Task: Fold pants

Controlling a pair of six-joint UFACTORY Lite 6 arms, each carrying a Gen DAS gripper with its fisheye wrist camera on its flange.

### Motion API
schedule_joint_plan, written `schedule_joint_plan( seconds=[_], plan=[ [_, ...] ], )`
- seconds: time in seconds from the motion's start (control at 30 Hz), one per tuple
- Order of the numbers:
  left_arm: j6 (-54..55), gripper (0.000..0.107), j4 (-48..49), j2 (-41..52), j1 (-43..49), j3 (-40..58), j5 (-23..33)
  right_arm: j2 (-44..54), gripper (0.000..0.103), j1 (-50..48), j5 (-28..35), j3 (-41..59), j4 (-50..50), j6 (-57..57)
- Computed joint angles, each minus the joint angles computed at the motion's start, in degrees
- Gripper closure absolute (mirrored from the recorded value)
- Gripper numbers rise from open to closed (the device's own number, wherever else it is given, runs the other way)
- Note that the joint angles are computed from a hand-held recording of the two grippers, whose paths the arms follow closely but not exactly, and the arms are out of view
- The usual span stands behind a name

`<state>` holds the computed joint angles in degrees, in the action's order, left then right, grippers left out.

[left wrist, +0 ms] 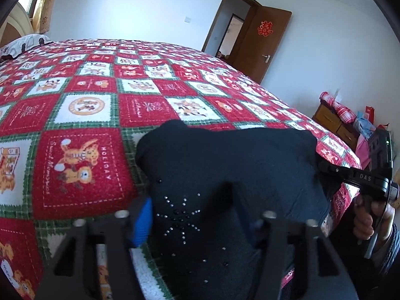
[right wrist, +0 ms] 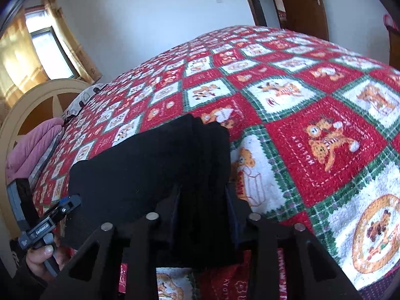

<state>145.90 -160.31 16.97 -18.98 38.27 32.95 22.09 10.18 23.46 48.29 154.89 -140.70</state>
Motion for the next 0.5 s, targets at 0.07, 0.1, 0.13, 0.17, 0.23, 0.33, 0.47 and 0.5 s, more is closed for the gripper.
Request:
schedule_joint_plan(
  seconds=[0.07,0.1,0.13,0.17,0.23,0.33,0.47,0.5],
  plan=[
    [-2.5,0.077,2.0,-0.1,0.8,0.0,0.2,-1.8,0.074,0.6,1.4,-1.7,1.3,-1.8],
    [-3.7,0.084,2.9,-0.1,1.4,-0.3,0.6,-2.6,0.074,0.8,1.9,-2.3,1.4,-2.2],
    [-6.0,0.087,5.1,-0.1,2.5,-0.7,1.7,-3.1,0.074,1.1,2.2,-2.7,1.8,-2.7],
    [-7.2,0.091,6.4,-0.1,3.0,-1.0,2.6,-3.3,0.075,1.4,2.0,-2.9,2.7,-3.6],
    [-8.7,0.093,8.1,-0.9,4.0,-2.3,4.9,-3.3,0.076,1.5,1.8,-2.9,3.6,-4.2],
    [-8.4,0.094,7.9,-3.2,4.0,-4.0,6.1,-5.2,0.077,1.4,2.4,-4.1,3.4,-3.6],
    [-11.3,0.095,10.9,-6.5,5.5,-5.7,7.3,-10.0,0.077,3.2,2.6,-6.2,4.9,-4.8],
    [-11.6,0.095,11.2,-7.4,5.8,-6.1,7.2,-11.2,0.077,3.7,2.4,-6.5,5.0,-5.1]
  ],
)
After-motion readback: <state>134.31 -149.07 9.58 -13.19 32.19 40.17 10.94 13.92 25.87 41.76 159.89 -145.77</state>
